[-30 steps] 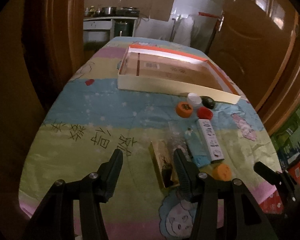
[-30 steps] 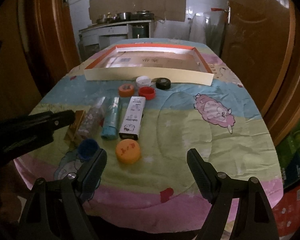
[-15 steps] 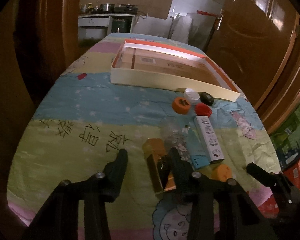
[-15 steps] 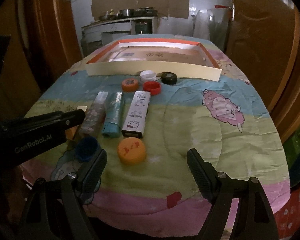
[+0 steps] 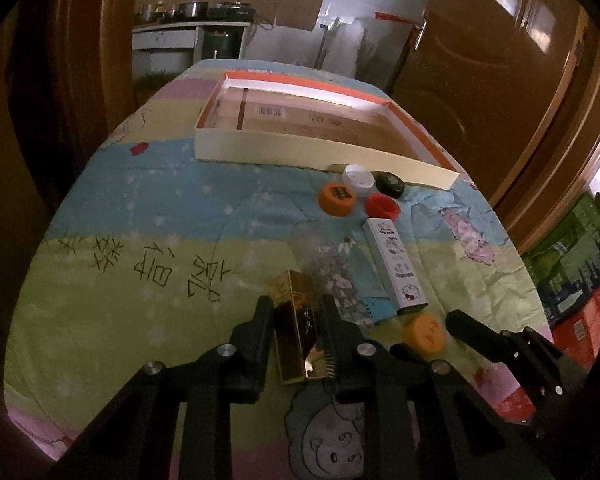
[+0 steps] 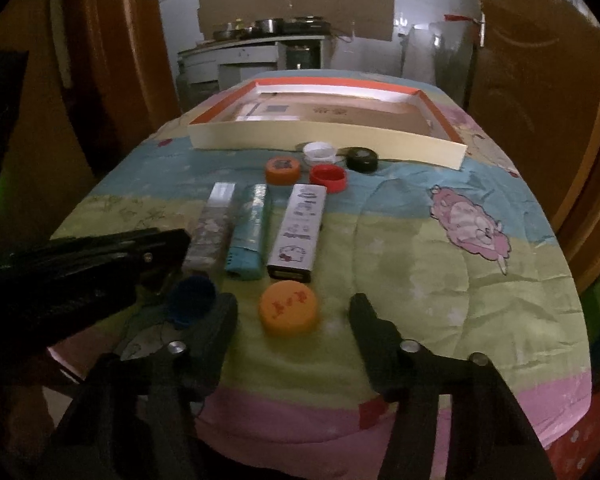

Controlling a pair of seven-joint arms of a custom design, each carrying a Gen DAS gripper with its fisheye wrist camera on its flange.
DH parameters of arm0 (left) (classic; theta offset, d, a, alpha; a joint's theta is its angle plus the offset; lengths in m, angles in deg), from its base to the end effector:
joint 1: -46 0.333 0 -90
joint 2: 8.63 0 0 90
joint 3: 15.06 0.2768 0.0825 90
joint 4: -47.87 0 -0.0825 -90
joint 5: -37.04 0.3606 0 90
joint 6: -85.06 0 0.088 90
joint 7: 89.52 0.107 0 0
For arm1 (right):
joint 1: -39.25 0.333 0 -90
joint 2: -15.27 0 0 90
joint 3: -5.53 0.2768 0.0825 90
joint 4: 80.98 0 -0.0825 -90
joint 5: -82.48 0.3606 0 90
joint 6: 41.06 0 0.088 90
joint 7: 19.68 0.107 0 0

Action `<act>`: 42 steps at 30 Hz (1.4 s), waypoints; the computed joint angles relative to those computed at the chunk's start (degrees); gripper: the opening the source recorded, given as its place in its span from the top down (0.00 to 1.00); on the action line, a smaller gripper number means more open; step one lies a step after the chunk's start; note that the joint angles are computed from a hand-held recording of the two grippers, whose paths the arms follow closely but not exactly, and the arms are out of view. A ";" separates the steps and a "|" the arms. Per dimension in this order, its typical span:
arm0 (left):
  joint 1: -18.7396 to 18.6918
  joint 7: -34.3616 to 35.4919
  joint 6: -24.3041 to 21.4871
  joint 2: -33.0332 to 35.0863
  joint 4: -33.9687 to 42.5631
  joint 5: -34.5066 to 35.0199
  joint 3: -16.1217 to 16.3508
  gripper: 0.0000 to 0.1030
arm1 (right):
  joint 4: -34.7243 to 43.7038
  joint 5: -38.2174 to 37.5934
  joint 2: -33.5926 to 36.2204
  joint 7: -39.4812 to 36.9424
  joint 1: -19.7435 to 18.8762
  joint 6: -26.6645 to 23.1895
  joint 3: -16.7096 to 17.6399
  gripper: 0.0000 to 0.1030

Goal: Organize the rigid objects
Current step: 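Grasp the small gold box with the left gripper while the right gripper approaches the orange cap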

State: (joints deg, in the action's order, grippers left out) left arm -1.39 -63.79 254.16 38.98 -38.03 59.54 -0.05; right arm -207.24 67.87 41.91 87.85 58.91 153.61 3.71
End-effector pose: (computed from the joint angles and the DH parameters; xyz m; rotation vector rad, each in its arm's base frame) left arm 0.5617 -0.4351 0.2399 -1.9466 1.8587 -0.8795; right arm 0.5330 0.2018 0.2369 -1.9833 1.4852 -0.4754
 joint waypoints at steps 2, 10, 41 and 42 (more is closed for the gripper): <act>-0.20 0.07 -0.43 0.30 0.50 0.35 0.23 0.77 | 0.17 0.80 0.32 -0.78 2.18 0.47 -1.91 0.52; 3.40 1.53 8.82 -1.34 -4.94 -4.42 -2.78 0.78 | 0.73 -3.15 0.95 0.65 -6.61 1.11 5.54 0.70; -7.09 8.42 0.83 -0.23 -4.03 -11.19 7.25 0.65 | -0.58 -12.19 0.27 7.83 -12.91 4.01 9.41 0.70; -7.41 7.48 0.27 -0.27 -3.99 -10.31 7.70 0.67 | -0.59 -12.44 0.26 8.04 -13.11 3.98 9.55 0.70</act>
State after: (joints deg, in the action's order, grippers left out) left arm -8.81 -56.31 254.43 38.71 -42.02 49.23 7.64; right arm -207.83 55.43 42.17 95.89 45.79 157.59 13.26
